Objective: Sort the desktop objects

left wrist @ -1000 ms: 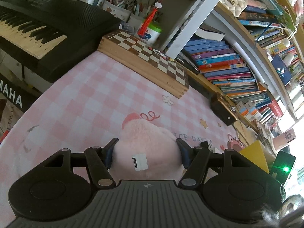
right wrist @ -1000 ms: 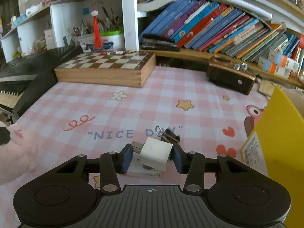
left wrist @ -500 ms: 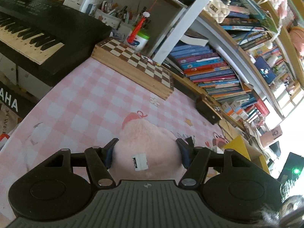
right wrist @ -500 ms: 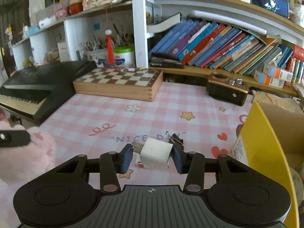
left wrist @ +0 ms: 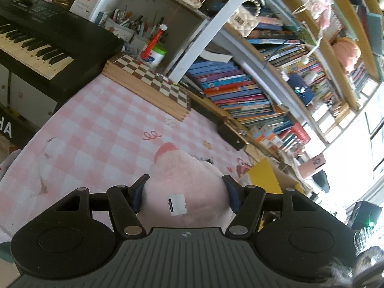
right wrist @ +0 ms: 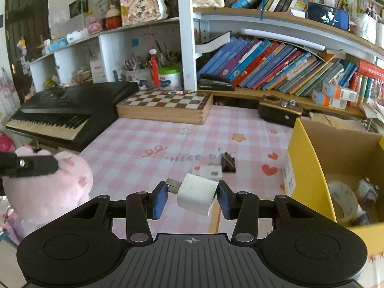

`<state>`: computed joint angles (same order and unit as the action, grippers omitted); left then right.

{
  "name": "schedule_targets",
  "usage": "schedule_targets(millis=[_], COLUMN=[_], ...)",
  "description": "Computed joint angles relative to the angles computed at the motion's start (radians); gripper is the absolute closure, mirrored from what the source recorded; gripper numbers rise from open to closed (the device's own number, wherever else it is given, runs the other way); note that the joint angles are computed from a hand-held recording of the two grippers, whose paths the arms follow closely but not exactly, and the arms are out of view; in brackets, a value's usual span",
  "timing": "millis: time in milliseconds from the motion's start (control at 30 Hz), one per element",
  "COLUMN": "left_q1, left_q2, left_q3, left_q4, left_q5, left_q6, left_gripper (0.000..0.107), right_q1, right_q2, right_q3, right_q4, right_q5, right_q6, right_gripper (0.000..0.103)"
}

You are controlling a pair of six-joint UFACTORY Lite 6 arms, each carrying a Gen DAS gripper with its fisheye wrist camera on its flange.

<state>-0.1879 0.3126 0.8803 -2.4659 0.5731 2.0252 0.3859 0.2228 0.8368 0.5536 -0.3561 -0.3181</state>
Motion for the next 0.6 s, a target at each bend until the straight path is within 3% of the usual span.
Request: schedule_targets(millis=[400, 600], left_q1=[0.065, 0.108], left_q2=[-0.270, -0.386], left_q3=[-0.308, -0.432], left_q4=[0.134, 0.257], left_q5=[0.085, 0.109], left_q6=[-0.040, -0.095], left_gripper=[0.045, 0.045], right_q1=[0.221, 0.378], right_q2=[-0.236, -0.338], right_q3=[-0.233, -0.335], right_q4=[0.402, 0.656], right_q5=[-0.020, -0.088], right_q6=[-0.225, -0.331], right_gripper=[0.058, 0.058])
